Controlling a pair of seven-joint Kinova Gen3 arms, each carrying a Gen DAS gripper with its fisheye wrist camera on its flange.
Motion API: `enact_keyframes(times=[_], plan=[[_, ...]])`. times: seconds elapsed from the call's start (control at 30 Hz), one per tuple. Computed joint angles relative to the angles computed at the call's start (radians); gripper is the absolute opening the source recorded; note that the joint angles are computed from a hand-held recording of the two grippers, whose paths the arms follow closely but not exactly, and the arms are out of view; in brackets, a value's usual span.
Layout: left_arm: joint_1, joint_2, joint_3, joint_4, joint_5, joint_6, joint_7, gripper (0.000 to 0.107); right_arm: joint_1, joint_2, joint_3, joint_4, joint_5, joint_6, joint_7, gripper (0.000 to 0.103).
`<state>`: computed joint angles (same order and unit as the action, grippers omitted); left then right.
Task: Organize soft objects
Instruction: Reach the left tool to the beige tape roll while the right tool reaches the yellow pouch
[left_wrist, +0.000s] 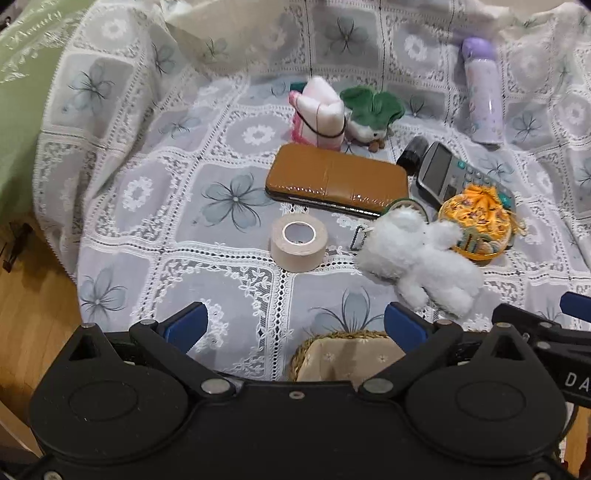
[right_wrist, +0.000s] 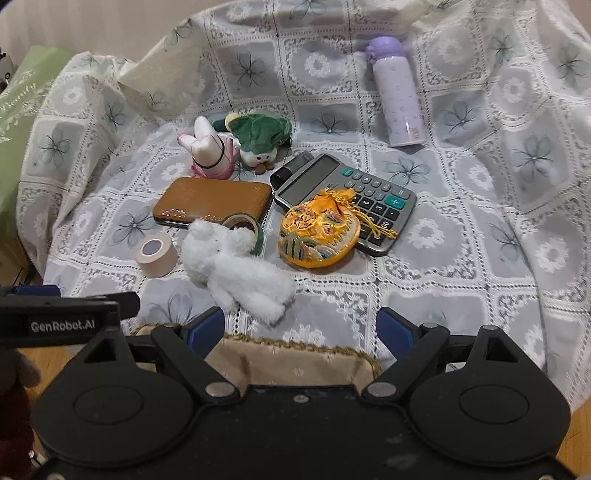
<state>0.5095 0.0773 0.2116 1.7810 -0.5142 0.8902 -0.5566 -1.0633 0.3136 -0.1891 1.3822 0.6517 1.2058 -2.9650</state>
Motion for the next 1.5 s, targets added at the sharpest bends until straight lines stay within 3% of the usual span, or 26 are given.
enact_keyframes(times=[0.23, 0.5, 0.63, 0.8, 0.9, 1.13, 1.3, 1.4, 1.5], plan=[[-0.025, 0.053, -0.024, -0.038, 0.055, -0.019, -0.087, 0.099, 0.051, 0.050, 0.029, -0.027, -0.049, -0.034, 0.043, 0.089], [-0.063, 0.101, -0.066, -0.080, 0.128, -0.043, -0.200, 0.098, 0.042, 0.075, 0.048, -0.037, -0.034, -0.075, 0.102, 0.089], [-0.081, 0.114, -0.076, -0.085, 0.148, -0.076, -0.267, 0.097, 0.055, 0.090, 0.070, -0.056, -0.051, -0.075, 0.083, 0.089], [-0.135, 0.143, -0.083, -0.101, 0.253, -0.111, -0.397, 0.096, 0.061, 0.094, 0.090, -0.058, -0.039, -0.072, 0.051, 0.091], [-0.146, 0.167, -0.093, -0.116, 0.286, -0.112, -0.439, 0.091, 0.069, 0.093, 0.093, -0.048, -0.033, -0.084, 0.034, 0.093], [-0.128, 0.189, -0.116, -0.114, 0.281, -0.124, -0.463, 0.093, 0.057, 0.088, 0.110, 0.000, 0.029, -0.143, -0.052, 0.102], [-0.138, 0.195, -0.116, -0.118, 0.305, -0.131, -0.485, 0.099, -0.004, 0.132, 0.133, -0.035, 0.139, -0.047, -0.158, 0.102], [-0.123, 0.197, -0.125, -0.116, 0.287, -0.134, -0.465, 0.099, 0.015, 0.145, 0.122, -0.053, 0.137, -0.045, -0.117, 0.102], [-0.121, 0.198, -0.125, -0.116, 0.281, -0.134, -0.467, 0.100, 0.067, 0.137, 0.109, -0.056, 0.062, -0.096, -0.105, 0.100]])
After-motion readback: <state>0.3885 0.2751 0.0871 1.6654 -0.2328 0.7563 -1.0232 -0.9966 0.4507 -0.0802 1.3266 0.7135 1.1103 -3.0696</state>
